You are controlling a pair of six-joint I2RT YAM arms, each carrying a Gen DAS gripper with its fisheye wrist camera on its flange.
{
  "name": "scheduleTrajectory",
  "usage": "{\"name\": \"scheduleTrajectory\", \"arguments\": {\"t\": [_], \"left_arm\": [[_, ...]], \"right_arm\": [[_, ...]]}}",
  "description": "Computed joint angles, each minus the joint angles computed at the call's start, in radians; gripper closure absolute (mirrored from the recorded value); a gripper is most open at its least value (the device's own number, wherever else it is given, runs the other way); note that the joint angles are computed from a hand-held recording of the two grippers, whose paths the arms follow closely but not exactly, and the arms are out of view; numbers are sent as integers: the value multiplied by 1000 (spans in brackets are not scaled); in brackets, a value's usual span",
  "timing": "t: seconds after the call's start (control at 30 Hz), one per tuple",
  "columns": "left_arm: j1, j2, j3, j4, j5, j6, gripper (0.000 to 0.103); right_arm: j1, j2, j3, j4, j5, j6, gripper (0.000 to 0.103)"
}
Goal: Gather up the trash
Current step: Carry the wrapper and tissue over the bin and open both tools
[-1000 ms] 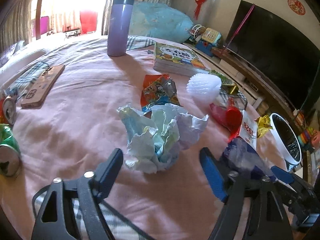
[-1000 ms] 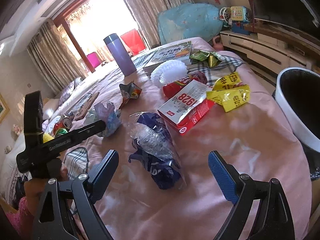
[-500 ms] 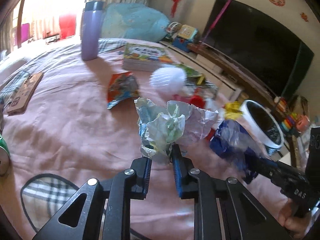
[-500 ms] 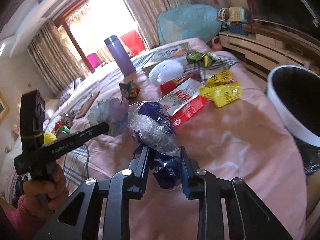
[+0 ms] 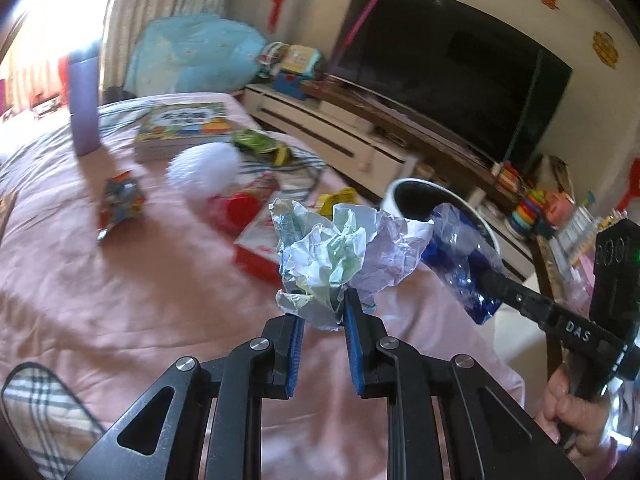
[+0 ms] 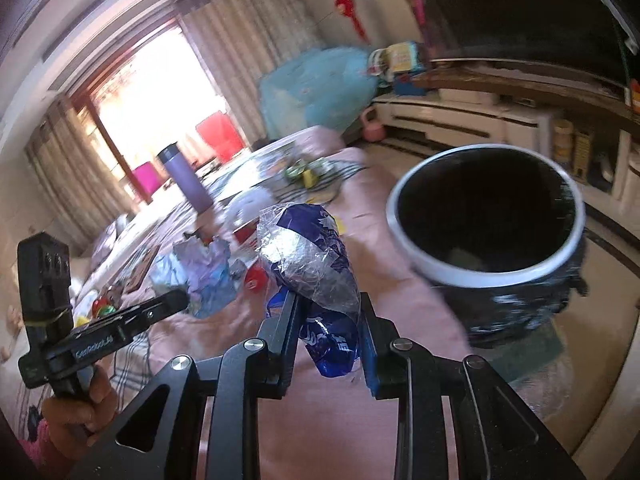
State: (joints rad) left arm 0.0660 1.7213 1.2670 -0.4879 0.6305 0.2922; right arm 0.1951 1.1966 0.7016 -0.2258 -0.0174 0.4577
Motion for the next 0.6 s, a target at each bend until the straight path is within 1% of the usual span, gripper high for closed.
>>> {"name": "scheduleTrajectory", "arguments": {"t": [0.13, 0.3, 0.6], "left_arm": [[-48, 19, 28, 0, -8, 1, 85], [-109, 50, 69, 9, -26, -8, 85], [-213, 135, 163, 23, -63, -49, 85]], "right_arm": [[-69, -56, -18, -25, -5, -16, 76], [-151, -83, -19, -40, -19, -37, 76], [-255, -69, 4, -55, -48, -82, 76]]}}
